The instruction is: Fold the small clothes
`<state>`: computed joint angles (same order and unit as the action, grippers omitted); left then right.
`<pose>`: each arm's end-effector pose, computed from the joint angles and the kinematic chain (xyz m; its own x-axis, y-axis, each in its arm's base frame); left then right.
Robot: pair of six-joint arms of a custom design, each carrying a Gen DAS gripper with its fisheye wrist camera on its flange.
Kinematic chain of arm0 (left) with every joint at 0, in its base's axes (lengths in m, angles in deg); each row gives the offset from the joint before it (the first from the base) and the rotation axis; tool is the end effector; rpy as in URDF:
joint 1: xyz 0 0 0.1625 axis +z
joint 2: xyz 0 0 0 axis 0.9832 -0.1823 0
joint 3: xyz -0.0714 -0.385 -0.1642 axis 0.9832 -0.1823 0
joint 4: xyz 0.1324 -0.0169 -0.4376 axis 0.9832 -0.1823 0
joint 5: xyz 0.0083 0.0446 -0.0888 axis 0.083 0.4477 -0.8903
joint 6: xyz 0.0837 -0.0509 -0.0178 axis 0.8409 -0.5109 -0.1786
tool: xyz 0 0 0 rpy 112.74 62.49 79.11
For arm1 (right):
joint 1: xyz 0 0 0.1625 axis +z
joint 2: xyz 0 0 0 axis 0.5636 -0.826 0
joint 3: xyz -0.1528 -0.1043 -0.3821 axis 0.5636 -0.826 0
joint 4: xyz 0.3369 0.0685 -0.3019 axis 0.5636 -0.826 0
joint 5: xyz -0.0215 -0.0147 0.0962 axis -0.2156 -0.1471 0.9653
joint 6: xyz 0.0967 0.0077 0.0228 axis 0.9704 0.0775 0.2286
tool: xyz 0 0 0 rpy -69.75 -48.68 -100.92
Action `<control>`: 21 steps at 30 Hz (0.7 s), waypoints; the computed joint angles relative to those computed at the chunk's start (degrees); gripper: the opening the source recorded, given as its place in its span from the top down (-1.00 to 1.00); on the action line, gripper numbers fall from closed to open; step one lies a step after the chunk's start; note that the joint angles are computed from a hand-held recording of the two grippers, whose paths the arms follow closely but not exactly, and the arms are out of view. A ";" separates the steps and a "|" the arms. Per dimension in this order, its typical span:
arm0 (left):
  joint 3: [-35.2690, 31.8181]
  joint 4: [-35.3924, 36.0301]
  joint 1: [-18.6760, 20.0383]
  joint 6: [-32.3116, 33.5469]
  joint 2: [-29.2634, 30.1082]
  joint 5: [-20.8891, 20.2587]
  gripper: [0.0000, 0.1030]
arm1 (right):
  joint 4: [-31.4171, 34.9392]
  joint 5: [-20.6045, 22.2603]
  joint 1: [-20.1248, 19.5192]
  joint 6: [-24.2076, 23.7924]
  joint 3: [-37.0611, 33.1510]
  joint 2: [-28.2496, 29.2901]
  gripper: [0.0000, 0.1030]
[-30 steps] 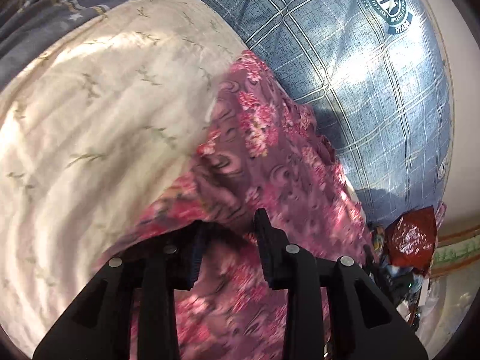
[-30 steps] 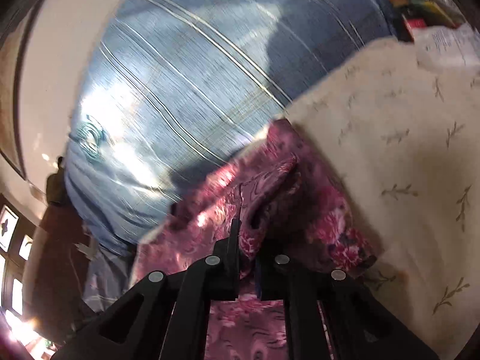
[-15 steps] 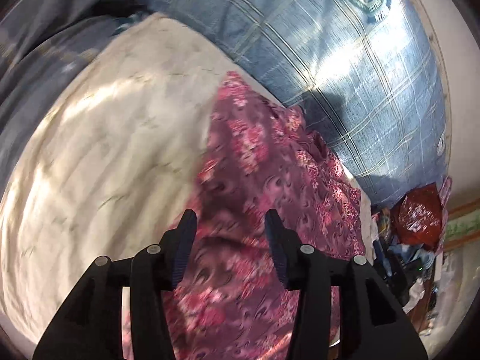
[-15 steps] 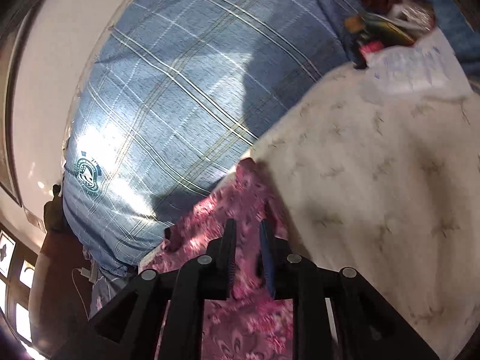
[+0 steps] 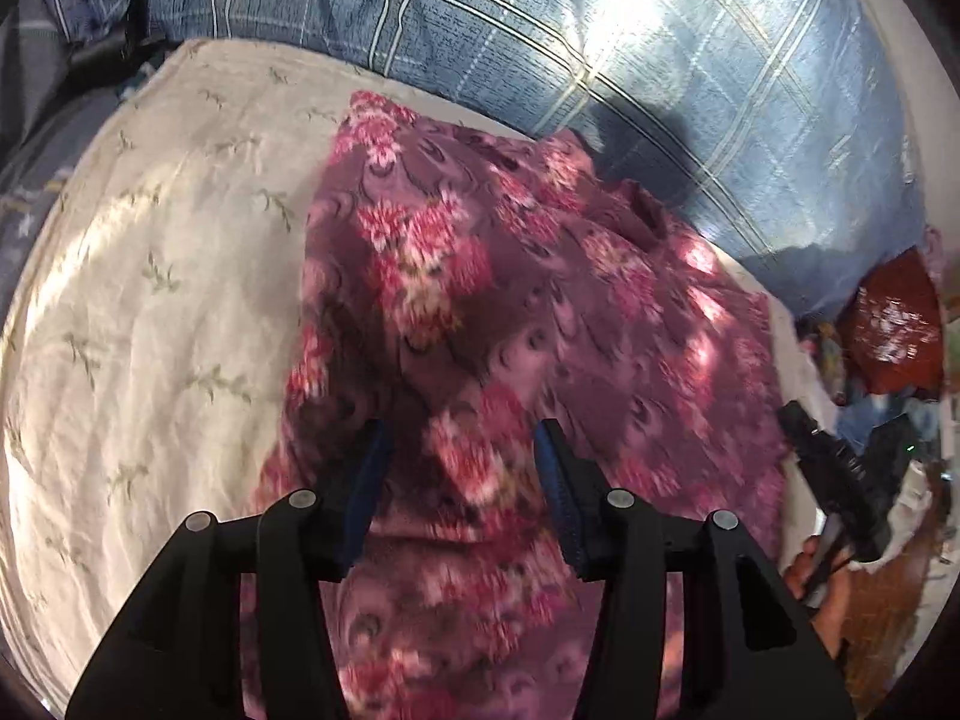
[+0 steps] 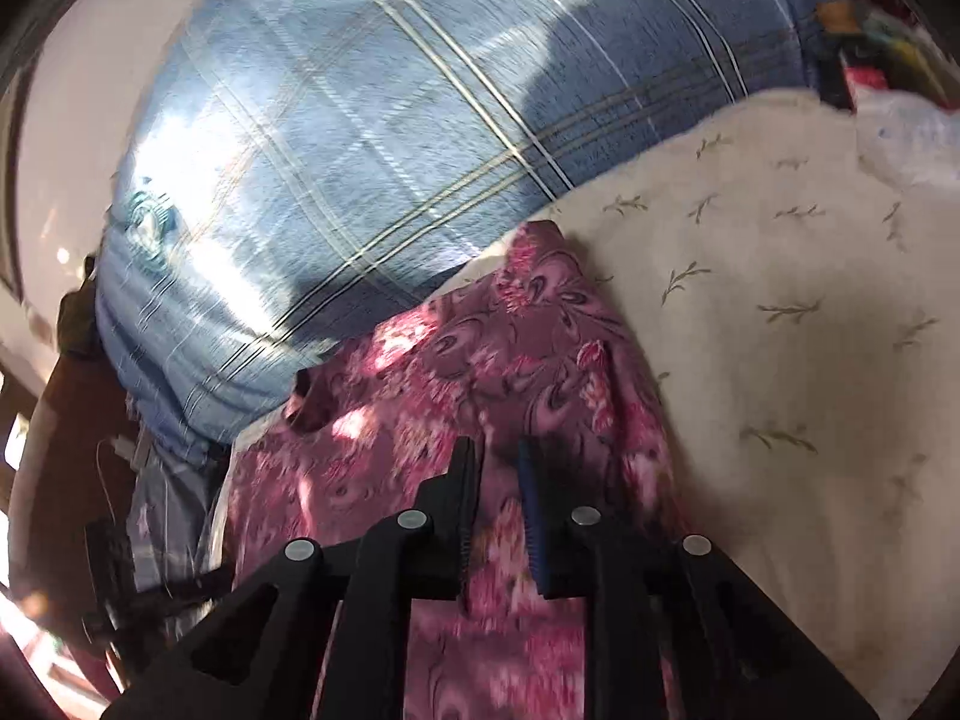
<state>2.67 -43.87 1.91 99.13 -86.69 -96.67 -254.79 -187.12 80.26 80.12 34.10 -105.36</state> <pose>0.0495 -0.7527 0.4158 -0.9186 0.2515 -0.3050 0.3041 0.9425 -0.1386 0.3306 -0.5434 0.0494 -0.9482 0.2723 0.1637 0.0476 0.6311 -0.7742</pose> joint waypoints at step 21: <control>13.19 17.27 6.77 -2.71 -19.31 2.32 -0.17 | 9.84 -8.21 16.57 30.86 30.22 -14.66 0.22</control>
<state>15.86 -26.60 8.68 96.42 -105.99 -94.35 -244.95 -195.34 96.83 110.98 64.32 -120.02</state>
